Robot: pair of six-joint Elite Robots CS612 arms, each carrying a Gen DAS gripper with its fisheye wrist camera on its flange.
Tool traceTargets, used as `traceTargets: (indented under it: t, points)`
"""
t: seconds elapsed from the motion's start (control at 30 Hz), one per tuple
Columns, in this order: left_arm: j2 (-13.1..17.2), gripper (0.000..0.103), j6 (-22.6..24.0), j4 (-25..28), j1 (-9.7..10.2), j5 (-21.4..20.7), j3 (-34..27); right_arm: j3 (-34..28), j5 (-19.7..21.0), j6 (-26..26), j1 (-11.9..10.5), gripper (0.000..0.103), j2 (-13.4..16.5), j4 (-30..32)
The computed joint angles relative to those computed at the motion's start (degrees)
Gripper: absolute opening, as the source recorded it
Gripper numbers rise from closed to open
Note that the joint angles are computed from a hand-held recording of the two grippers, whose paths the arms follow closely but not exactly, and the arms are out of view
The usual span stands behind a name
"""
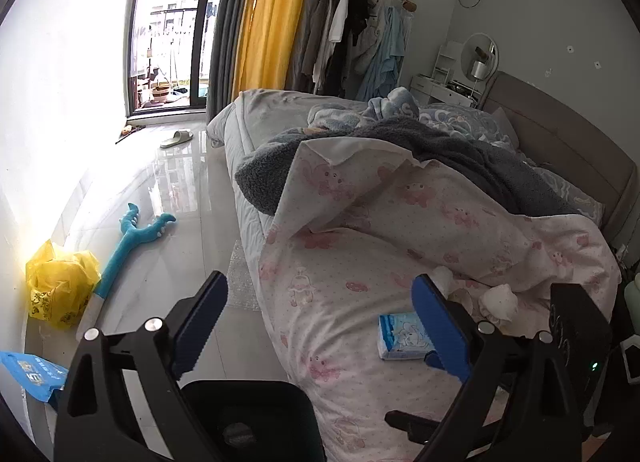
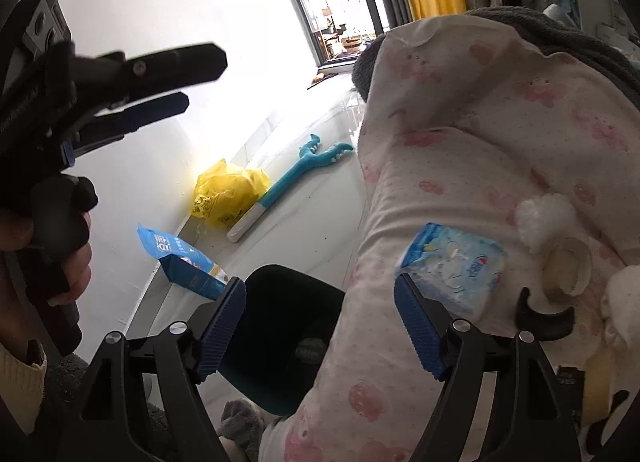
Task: Collect trash
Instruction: 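Move the right tool back to the duvet and grasp the white sock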
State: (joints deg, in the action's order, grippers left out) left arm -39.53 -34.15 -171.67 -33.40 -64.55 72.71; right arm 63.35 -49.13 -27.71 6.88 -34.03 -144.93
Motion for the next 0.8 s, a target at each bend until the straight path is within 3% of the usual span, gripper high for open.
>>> traceTargets:
  t: [0.4, 0.8]
  points:
    - [3.4, 0.096, 0.6, 2.6, -0.31, -3.6, -4.6, -1.3, -3.0, 4.0, -2.7, 0.081, 0.8, -9.0]
    - [6.4, 0.096, 0.7, 6.9, -0.76, -6.3, -9.1, -5.2, -6.2, 10.3, -5.4, 0.082, 3.5, -11.5]
